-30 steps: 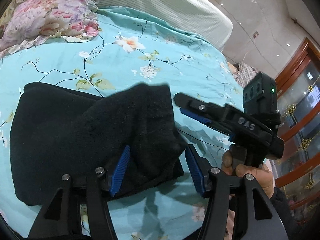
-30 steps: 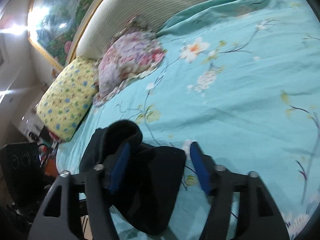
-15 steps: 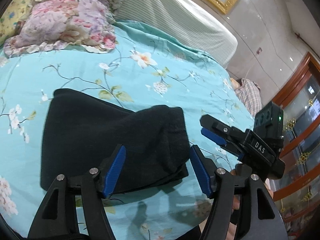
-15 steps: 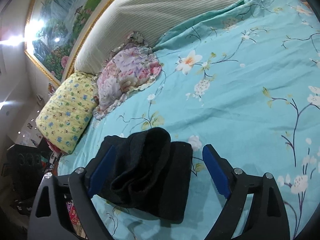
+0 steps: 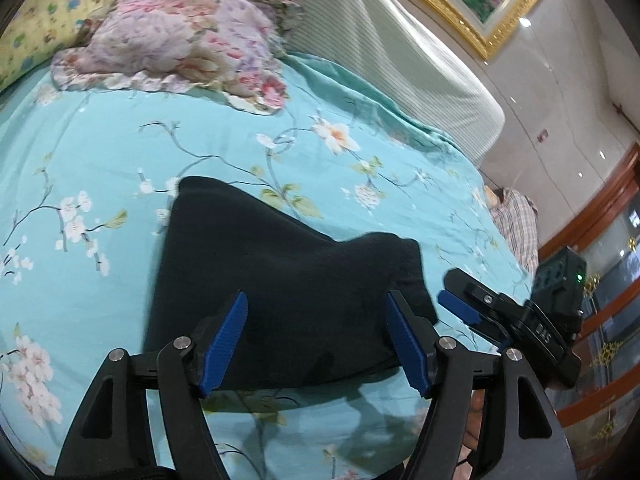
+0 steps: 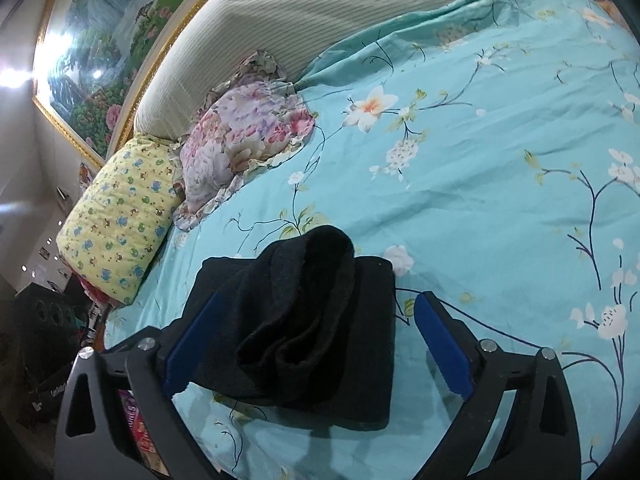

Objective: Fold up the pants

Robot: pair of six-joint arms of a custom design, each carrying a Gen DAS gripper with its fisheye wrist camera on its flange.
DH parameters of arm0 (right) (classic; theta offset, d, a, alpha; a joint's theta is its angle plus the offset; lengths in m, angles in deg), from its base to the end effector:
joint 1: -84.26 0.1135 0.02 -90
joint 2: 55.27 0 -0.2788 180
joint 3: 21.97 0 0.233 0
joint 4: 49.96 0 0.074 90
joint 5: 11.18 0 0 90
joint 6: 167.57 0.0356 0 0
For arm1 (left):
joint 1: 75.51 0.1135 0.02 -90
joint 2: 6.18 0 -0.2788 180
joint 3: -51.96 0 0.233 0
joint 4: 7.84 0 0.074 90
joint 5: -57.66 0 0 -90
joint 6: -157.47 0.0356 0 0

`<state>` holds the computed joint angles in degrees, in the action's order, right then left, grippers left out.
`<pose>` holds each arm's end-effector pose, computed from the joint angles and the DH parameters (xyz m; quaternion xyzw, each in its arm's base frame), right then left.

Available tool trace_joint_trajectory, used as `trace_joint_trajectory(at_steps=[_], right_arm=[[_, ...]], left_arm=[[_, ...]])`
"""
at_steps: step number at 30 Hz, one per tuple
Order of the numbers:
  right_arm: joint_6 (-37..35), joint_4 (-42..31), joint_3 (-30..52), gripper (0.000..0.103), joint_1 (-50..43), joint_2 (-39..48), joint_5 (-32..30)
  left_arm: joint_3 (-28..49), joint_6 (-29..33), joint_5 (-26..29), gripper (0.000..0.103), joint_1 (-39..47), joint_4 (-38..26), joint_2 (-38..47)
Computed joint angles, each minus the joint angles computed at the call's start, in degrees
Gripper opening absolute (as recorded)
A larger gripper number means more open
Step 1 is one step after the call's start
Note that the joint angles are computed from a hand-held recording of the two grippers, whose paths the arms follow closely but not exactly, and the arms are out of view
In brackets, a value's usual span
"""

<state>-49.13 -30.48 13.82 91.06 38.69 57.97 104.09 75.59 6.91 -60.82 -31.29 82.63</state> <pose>0.2426 0.0417 0.1266 0.0895 0.8855 0.2843 0.3565 0.2491 0.0420 0.1650 0.0343 0.9136 -0.2701 0.3021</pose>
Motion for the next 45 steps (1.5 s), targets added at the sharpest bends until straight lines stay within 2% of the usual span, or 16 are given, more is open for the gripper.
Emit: trace_joint_trajectory(at_steps=[7, 11, 19, 32, 39, 45], right_arm=[[1.17, -4.96, 3.14, 0.102, 4.75, 0.05, 6.43], [2.96, -5.41, 4.24, 0.102, 6.32, 1.96, 8.70], [6.16, -4.50, 5.17, 0.102, 6.68, 6.48, 8.51], [7.68, -0.15, 4.51, 0.102, 7.53, 11.84, 6.50], [10.13, 5.05, 2.95, 0.095, 4.59, 13.78, 2.26], [9.68, 6.29, 3.08, 0.079, 4.15, 15.35, 0.77]], left_arm=[[3.47, 0.63, 1.12, 0.074, 5.41, -1.07, 5.51], [5.53, 1.35, 1.74, 0.074, 7.98, -1.80, 8.90], [8.78, 1.33, 2.77, 0.075, 9.80, -2.73, 14.26], [12.96, -0.39, 3.41, 0.075, 8.13, -3.00, 21.22], [15.15, -1.22, 3.69, 0.076, 7.20, -3.41, 24.98], [16.01, -2.35, 3.39, 0.077, 5.87, -2.90, 26.81]])
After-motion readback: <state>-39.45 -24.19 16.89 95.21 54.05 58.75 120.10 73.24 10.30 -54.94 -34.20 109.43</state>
